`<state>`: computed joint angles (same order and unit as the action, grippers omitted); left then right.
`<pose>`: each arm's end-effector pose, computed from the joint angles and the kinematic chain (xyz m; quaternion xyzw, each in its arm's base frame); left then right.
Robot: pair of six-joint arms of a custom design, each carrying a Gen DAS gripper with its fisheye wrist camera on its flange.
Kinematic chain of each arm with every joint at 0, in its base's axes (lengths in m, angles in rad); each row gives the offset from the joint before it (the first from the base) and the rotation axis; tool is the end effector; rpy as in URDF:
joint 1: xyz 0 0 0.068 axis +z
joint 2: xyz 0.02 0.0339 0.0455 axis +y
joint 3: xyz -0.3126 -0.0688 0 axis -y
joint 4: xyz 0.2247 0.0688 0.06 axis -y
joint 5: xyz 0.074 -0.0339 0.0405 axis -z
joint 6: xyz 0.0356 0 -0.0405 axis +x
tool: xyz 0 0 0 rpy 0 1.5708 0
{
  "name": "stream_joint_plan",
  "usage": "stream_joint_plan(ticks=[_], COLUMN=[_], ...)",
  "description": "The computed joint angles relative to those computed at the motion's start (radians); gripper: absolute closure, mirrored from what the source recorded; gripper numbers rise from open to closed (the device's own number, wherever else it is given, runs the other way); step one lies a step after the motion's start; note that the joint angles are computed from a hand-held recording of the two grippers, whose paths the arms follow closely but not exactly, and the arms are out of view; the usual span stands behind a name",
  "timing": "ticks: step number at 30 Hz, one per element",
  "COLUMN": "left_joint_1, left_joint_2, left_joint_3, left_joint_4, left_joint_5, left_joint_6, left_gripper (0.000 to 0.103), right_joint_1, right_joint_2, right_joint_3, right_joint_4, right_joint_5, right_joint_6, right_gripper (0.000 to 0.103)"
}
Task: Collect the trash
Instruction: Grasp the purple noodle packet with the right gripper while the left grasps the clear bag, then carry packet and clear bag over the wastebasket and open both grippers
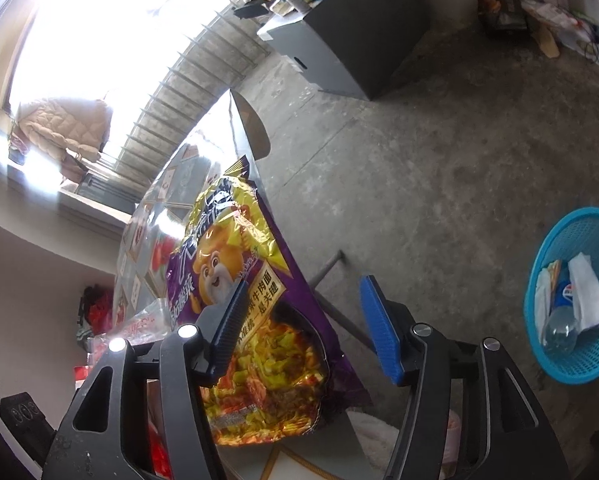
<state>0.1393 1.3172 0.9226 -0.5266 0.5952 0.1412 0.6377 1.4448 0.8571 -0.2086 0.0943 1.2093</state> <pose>0.2352 0.0128 0.3027 0.0944 0.9060 -0.2325 0.3409 0.2250 0.1625 0.2707 0.2778 0.8824 0.2746 0.2623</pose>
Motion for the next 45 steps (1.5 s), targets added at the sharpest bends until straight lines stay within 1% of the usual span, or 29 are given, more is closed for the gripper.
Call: stream_joint_plan(ticks=[2,5,7,8,9,10,12,17,19,21,23,25,27,31,39,42,45], left_joint_1=[0.008,0.007,0.004,0.003,0.001,-0.001,-0.008,-0.021,-0.020,-0.023,-0.020,-0.010,0.000,0.009,0.009,0.015,0.029], left_joint_2=[0.022,0.046,0.050,0.052,0.055,0.056,0.057,0.059,0.060,0.058,0.056,0.057,0.055,0.040,-0.001,-0.023,-0.043], left_joint_3=[0.015,0.028,0.027,0.026,0.025,0.024,0.023,0.022,0.020,0.020,0.018,0.020,0.019,0.010,0.011,0.021,0.037], left_joint_4=[-0.025,-0.037,-0.028,-0.024,-0.020,-0.018,-0.007,0.020,0.030,0.035,0.041,0.041,0.040,0.051,0.043,0.029,0.010], left_joint_5=[0.025,0.029,0.023,0.020,0.018,0.016,0.008,-0.022,-0.030,-0.042,-0.046,-0.036,-0.027,-0.010,0.026,0.049,0.083], left_joint_6=[0.000,-0.013,-0.023,-0.027,-0.032,-0.036,-0.048,-0.076,-0.090,-0.096,-0.096,-0.088,-0.078,-0.077,-0.064,-0.054,-0.044], left_gripper=[0.074,0.074,0.074,0.074,0.074,0.074,0.074,0.074,0.078,0.088,0.094,0.096,0.101,0.103,0.103,0.103,0.103], right_joint_1=[-0.018,-0.022,-0.001,0.011,0.015,0.028,0.046,0.105,0.122,0.133,0.145,0.152,0.162,0.185,0.245,0.275,0.320], right_joint_2=[0.015,0.024,0.027,0.027,0.018,0.014,0.013,0.008,0.010,0.007,0.004,-0.008,-0.022,-0.047,-0.123,-0.151,-0.170], right_joint_3=[-0.009,-0.008,0.003,0.012,0.014,0.022,0.047,0.116,0.134,0.138,0.148,0.145,0.137,0.122,0.117,0.111,0.118], right_joint_4=[0.030,0.043,0.030,0.013,-0.002,-0.015,-0.053,-0.133,-0.142,-0.142,-0.149,-0.142,-0.127,-0.110,-0.134,-0.161,-0.224], right_joint_5=[-0.046,-0.084,-0.068,-0.053,-0.049,-0.035,-0.006,0.062,0.074,0.086,0.102,0.113,0.121,0.150,0.265,0.322,0.401], right_joint_6=[-0.004,-0.018,-0.026,-0.026,-0.034,-0.035,-0.053,-0.095,-0.101,-0.105,-0.101,-0.095,-0.083,-0.068,-0.028,0.008,0.061], right_gripper=[0.047,0.048,0.060,0.063,0.068,0.070,0.078,0.087,0.091,0.092,0.093,0.094,0.094,0.095,0.096,0.096,0.096])
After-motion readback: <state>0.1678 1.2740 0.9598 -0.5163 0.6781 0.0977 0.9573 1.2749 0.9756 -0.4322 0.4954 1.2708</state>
